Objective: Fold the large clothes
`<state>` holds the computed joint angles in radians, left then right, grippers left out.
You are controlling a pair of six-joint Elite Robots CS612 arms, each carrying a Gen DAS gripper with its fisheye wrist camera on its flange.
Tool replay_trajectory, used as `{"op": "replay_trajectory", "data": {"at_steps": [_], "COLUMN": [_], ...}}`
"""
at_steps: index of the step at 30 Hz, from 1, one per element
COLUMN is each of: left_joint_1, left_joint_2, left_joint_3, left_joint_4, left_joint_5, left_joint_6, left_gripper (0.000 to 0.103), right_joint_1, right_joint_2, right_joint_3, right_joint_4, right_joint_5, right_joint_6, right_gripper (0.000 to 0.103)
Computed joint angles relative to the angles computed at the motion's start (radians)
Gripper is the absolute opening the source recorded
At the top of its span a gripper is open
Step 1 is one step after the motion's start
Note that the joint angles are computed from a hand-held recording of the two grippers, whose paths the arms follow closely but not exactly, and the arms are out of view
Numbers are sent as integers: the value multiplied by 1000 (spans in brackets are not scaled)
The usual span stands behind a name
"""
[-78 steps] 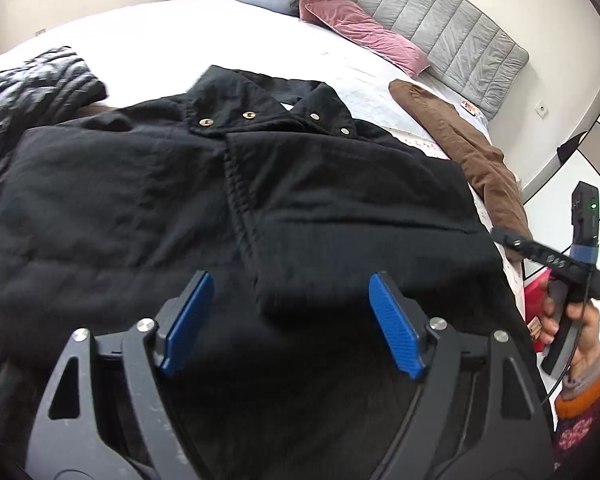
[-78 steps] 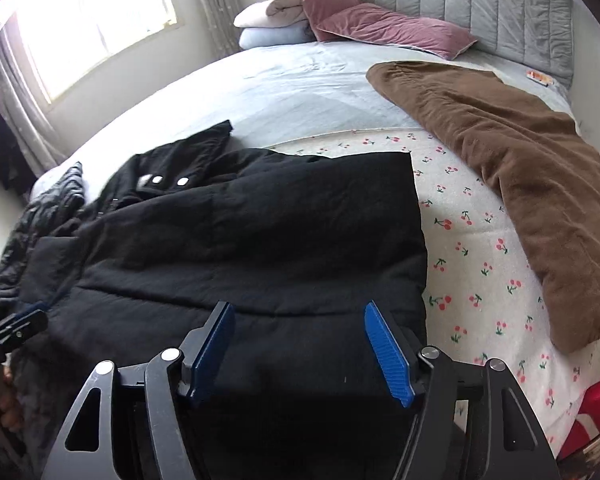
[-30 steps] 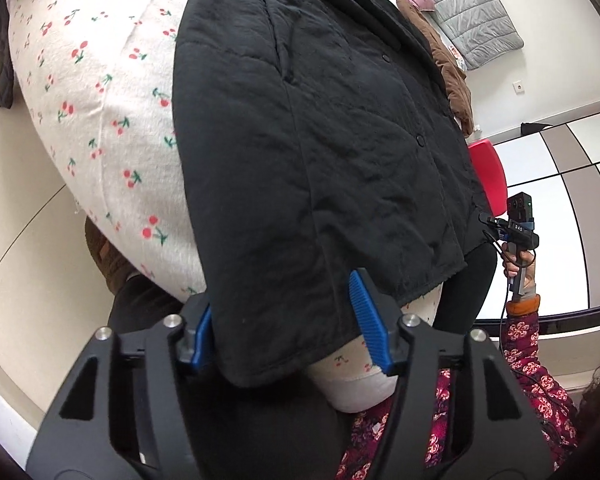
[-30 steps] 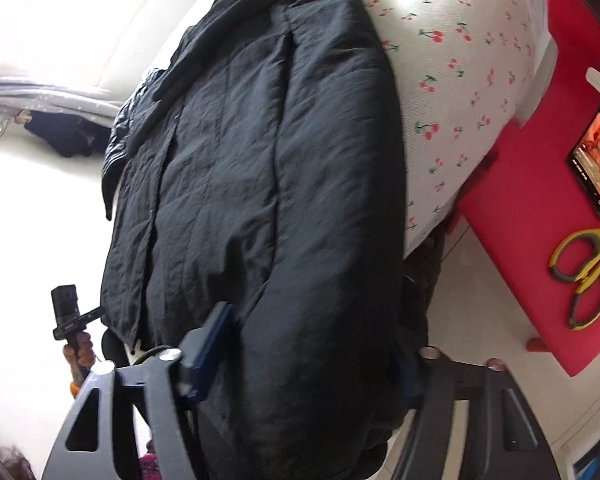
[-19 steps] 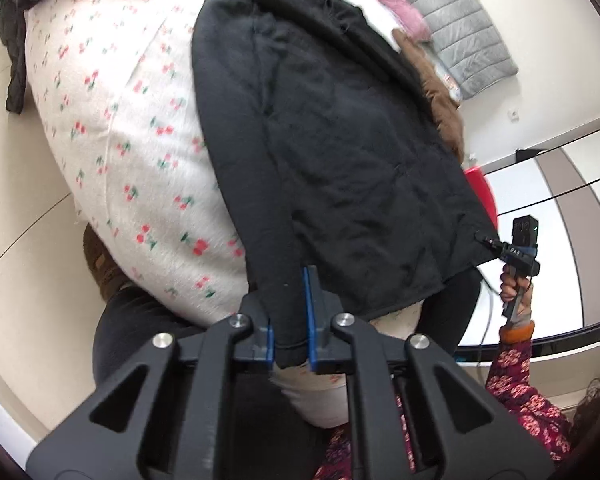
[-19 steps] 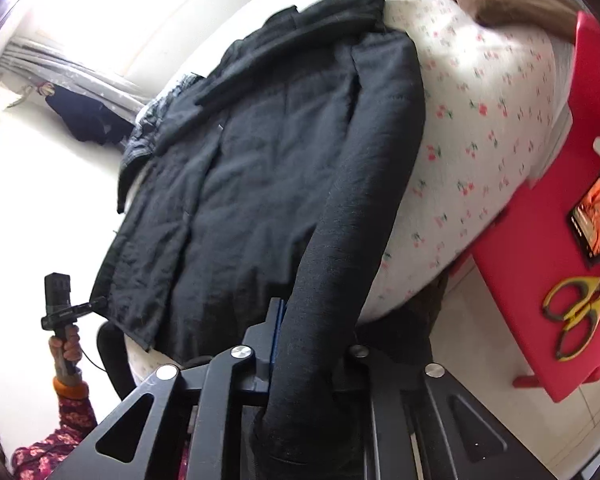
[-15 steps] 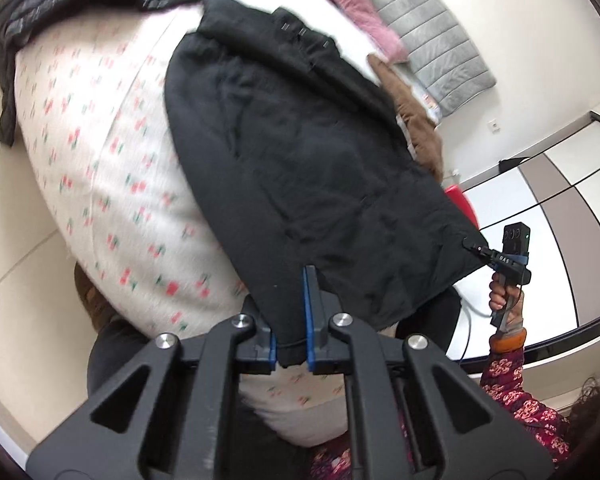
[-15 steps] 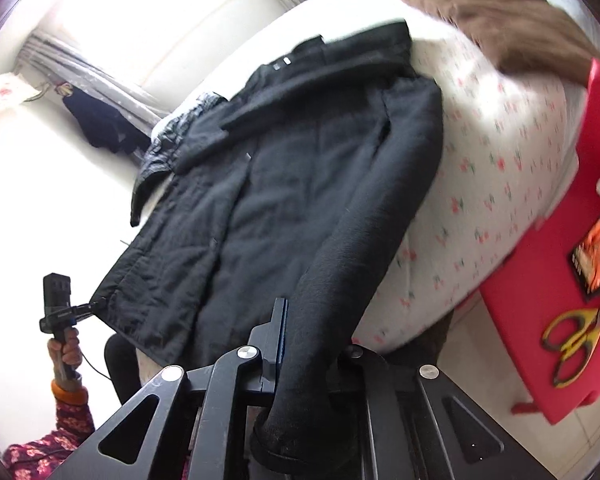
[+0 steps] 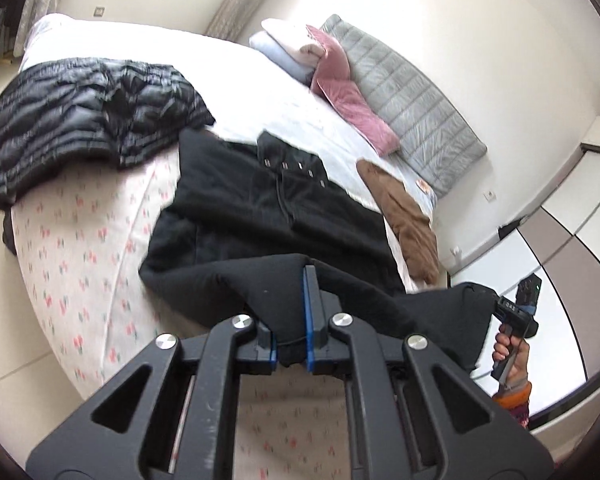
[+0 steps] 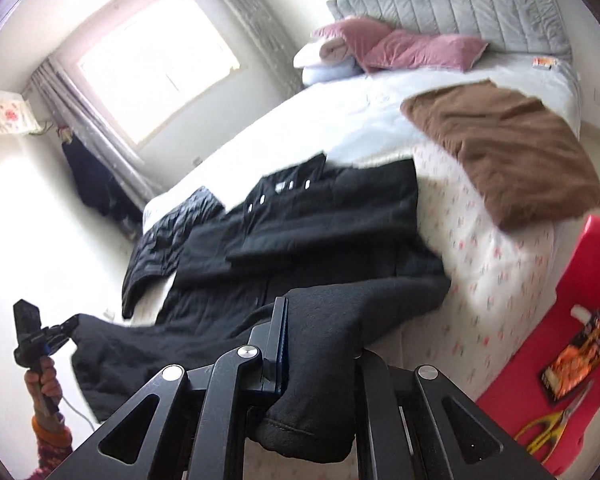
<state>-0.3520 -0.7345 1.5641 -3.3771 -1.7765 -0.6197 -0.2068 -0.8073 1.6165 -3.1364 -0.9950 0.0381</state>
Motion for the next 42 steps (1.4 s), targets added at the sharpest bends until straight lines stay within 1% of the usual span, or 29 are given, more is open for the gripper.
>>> {"op": "replay_trajectory", "data": {"at_steps": [3,5,8,10,13,14,16,17,18,20,21,23,25,26,27,29,30,31,32,33,34,35,36,37,38,39,40,41,42], "left_joint_1": [7,14,29,36,45,47,54,57,60,65,68,70,73,74,77,81,82,83,81,81,81,80,80,79,80,77,75,71,69], "left_joint_2": [26,55,112,156,241,266,332,362,398,459,492,535,566,572,573,553,538,527,506,487,468,445,428,406,398,379,373,362,357], "left_joint_3": [-74,-138,-254,-338,-490,-533,-641,-687,-744,-840,-894,-959,-997,-1000,-994,-956,-932,-919,-886,-853,-815,-772,-744,-710,-701,-676,-669,-653,-644], "left_joint_4": [34,65,120,173,278,308,384,416,457,532,578,636,651,645,626,591,584,585,569,532,484,437,411,390,393,398,408,417,425], "left_joint_5": [62,97,109,112,127,131,133,132,130,124,120,111,103,92,76,48,39,40,52,54,54,69,80,89,102,135,167,209,241], "left_joint_6": [10,23,39,52,59,60,55,53,49,36,30,25,18,11,0,-5,-1,6,11,12,11,16,31,64,92,138,174,218,258], "left_gripper": [11,11,11,11,11,11,12,12,13,14,14,15,15,15,15,16,22,36,44,58,70,74,77,77,78,79,80,80,80], "right_joint_1": [2,6,12,22,37,43,50,51,55,58,60,62,65,65,65,62,60,59,58,56,54,51,48,47,43,39,36,35,32], "right_joint_2": [44,83,147,190,267,303,362,384,423,475,513,560,601,616,619,616,609,597,586,571,554,538,524,514,497,491,478,469,462], "right_joint_3": [-83,-155,-275,-353,-483,-541,-635,-665,-728,-808,-867,-941,-1002,-1020,-1021,-1011,-1001,-986,-971,-951,-927,-906,-886,-876,-851,-842,-818,-801,-785], "right_joint_4": [-15,-12,36,79,157,192,256,279,327,393,440,501,553,563,559,547,545,545,544,535,521,510,500,496,476,463,427,383,348], "right_joint_5": [-15,-34,-48,-74,-111,-122,-137,-141,-148,-158,-163,-169,-178,-178,-174,-157,-145,-143,-140,-135,-128,-116,-103,-93,-80,-71,-73,-86,-93], "right_joint_6": [65,110,154,156,161,164,170,172,176,181,188,190,179,172,171,179,181,183,181,174,160,144,130,121,107,101,101,105,104], "right_gripper": [10,10,10,10,10,10,10,10,10,10,10,10,11,11,11,12,14,14,17,22,25,28,30,32,40,53,60,72,76]}}
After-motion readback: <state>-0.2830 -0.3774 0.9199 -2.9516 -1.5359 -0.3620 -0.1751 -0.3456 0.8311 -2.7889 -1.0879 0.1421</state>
